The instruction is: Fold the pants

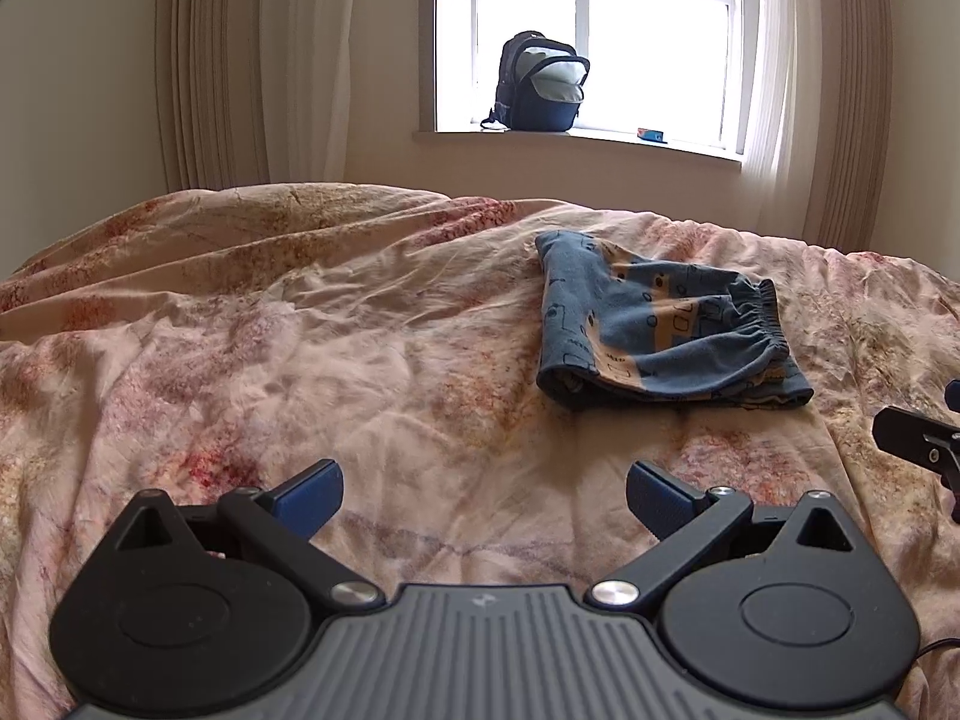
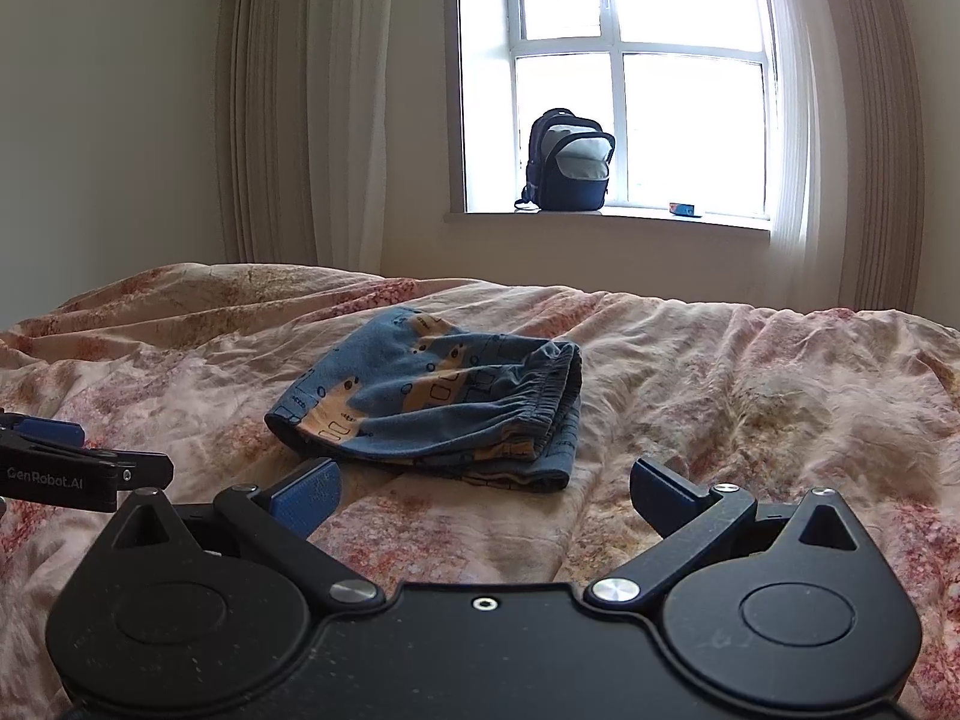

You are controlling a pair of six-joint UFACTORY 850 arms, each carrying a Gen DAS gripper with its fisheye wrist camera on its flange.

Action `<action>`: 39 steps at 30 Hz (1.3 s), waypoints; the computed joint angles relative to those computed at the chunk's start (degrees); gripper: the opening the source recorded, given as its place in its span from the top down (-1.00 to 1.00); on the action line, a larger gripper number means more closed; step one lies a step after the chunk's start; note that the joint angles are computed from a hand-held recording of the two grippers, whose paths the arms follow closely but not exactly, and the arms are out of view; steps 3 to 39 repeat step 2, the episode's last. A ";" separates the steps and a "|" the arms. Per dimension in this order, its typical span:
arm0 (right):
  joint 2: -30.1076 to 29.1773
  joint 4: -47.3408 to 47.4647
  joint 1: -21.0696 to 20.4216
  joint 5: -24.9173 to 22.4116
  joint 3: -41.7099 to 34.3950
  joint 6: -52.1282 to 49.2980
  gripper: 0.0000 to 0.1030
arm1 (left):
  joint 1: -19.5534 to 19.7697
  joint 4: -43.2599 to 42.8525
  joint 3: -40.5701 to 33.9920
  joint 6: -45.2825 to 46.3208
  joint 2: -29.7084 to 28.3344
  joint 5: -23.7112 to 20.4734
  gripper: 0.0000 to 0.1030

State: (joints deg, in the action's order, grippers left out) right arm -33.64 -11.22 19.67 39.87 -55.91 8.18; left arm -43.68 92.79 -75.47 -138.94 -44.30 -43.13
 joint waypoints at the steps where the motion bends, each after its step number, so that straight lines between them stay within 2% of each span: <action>1: -0.07 -0.03 0.03 -0.23 -0.06 0.05 -0.99 | 0.02 -0.08 -0.03 0.02 -0.03 0.16 -0.99; 39: -0.12 -0.06 0.09 -0.44 -0.14 0.08 -0.99 | 0.04 -0.16 -0.06 0.01 -0.08 0.32 -0.99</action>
